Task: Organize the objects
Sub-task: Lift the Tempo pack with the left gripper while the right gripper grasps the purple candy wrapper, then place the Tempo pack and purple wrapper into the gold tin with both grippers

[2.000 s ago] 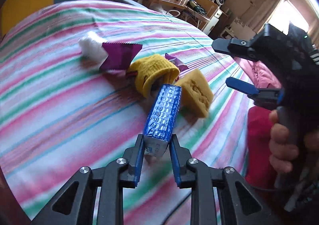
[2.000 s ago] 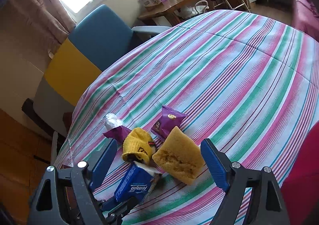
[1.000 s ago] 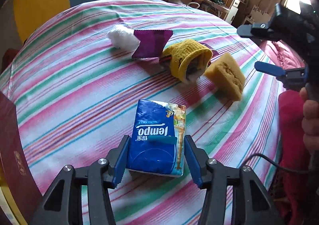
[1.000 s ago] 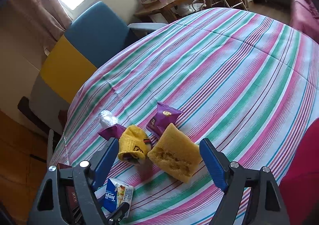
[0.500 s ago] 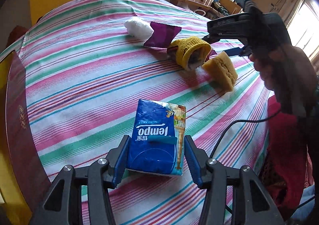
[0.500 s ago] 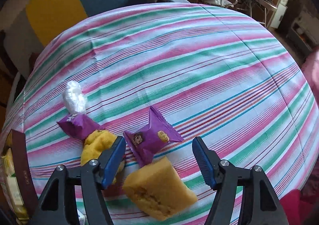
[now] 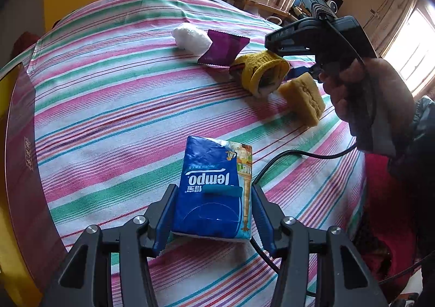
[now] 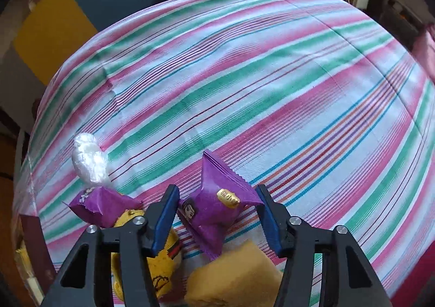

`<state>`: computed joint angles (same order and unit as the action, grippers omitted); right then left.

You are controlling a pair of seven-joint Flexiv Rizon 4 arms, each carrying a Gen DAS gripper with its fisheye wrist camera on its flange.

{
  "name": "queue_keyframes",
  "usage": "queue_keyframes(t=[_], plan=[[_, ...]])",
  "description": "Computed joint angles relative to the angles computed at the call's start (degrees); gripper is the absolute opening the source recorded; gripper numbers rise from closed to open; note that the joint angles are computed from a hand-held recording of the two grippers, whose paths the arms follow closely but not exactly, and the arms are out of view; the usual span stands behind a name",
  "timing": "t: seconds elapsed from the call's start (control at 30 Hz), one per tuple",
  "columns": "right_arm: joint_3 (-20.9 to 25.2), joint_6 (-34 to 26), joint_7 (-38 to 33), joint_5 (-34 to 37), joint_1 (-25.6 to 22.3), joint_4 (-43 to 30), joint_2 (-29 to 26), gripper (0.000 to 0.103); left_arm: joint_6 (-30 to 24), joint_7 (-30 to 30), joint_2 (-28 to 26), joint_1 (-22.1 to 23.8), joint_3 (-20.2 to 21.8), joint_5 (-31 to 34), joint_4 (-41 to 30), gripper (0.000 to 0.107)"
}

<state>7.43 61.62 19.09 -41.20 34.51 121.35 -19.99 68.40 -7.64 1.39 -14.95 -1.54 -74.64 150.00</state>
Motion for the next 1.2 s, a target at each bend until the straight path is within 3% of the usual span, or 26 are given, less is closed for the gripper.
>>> queue_keyframes(t=[0.03,0.27,0.43,0.67,0.97,1.03,1.2], plan=[[0.16,0.69,-1.20,-0.27,-0.17,-0.09,-0.20,0.040,0.17,-0.09,0.11,-0.09,-0.06,-0.06,0.08,0.053],[-0.87,1.66,0.60,-4.00,-0.01,1.81,1.09,0.039,-1.15,-0.19,1.39,0.46,0.54,0.70,0.50,0.053],[-0.85,1.10,3.09,-6.84,-0.54,3.23,2.31,0.039,-3.04,-0.55,6.30,0.65,2.03,1.93,2.36,0.053],[1.05,-9.36,2.45,-7.30,0.02,1.70,3.81,0.039,-6.87,-4.54,13.00,4.13,6.27,8.07,3.75,0.053],[2.52,-26.99,-3.88,-21.99,6.21,-7.24,1.52,0.039,-8.59,-9.13,15.17,16.82,14.84,14.19,1.84,0.053],[2.87,-26.97,-4.61,-24.03,7.13,-9.27,0.73,0.039,-8.77,-9.41,15.09,20.16,16.64,15.40,1.31,0.053],[3.58,-19.98,-8.40,-26.84,9.54,-15.14,-2.72,0.039,-7.98,-8.90,13.75,26.48,19.14,13.86,0.22,0.053]])
